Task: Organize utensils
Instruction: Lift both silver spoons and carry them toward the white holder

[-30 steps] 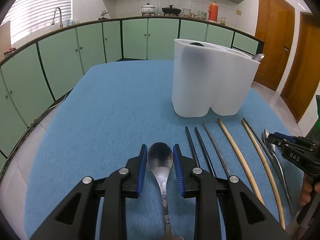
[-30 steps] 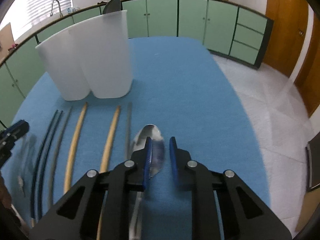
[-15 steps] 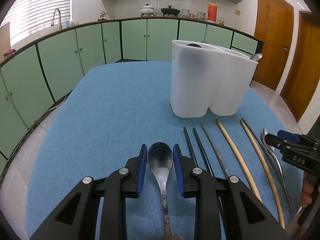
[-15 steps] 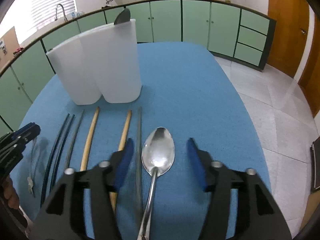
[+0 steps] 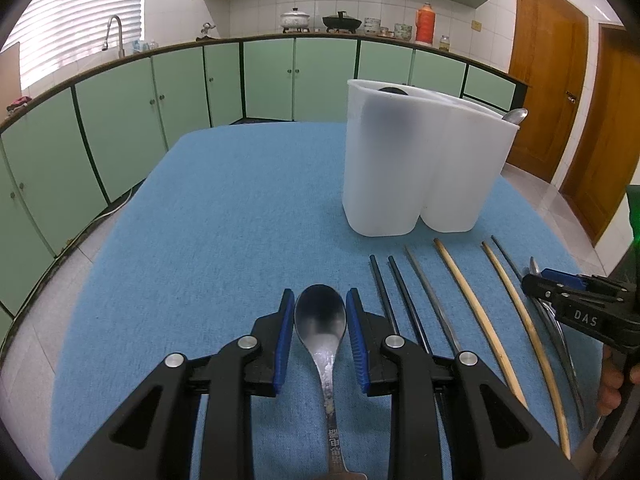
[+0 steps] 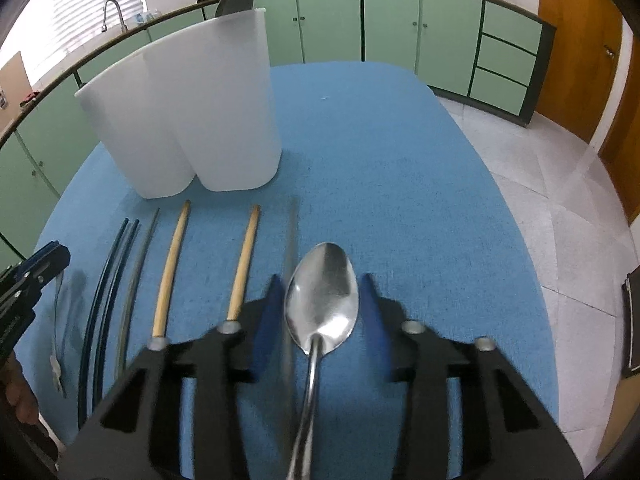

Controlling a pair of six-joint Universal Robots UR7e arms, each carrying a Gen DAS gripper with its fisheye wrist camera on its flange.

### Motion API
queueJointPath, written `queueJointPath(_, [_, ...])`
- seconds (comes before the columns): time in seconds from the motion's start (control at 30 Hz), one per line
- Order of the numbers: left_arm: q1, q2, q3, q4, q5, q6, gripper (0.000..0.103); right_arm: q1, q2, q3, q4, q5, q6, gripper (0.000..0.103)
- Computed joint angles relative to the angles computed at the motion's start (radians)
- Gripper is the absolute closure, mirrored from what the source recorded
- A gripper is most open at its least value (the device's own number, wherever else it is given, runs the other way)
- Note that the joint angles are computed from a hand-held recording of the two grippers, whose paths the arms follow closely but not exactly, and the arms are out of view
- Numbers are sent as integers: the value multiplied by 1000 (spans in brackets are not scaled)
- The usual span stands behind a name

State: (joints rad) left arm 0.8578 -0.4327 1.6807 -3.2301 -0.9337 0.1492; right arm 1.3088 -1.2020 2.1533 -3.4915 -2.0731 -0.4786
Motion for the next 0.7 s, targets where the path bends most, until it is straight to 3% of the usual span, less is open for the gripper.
queueJointPath(0.3, [-3,-5,9,-25,-4,5,77,2,-46,63,-109,81,-81,68])
queueJointPath(0.47, [-9,-15,26,-96,-26,23,77,10,-90,112,-218,175,-146,68])
queueJointPath(0.7, [-28,-16,27,-232,-42,85,77,17,-132,115,-291,288,-172,68])
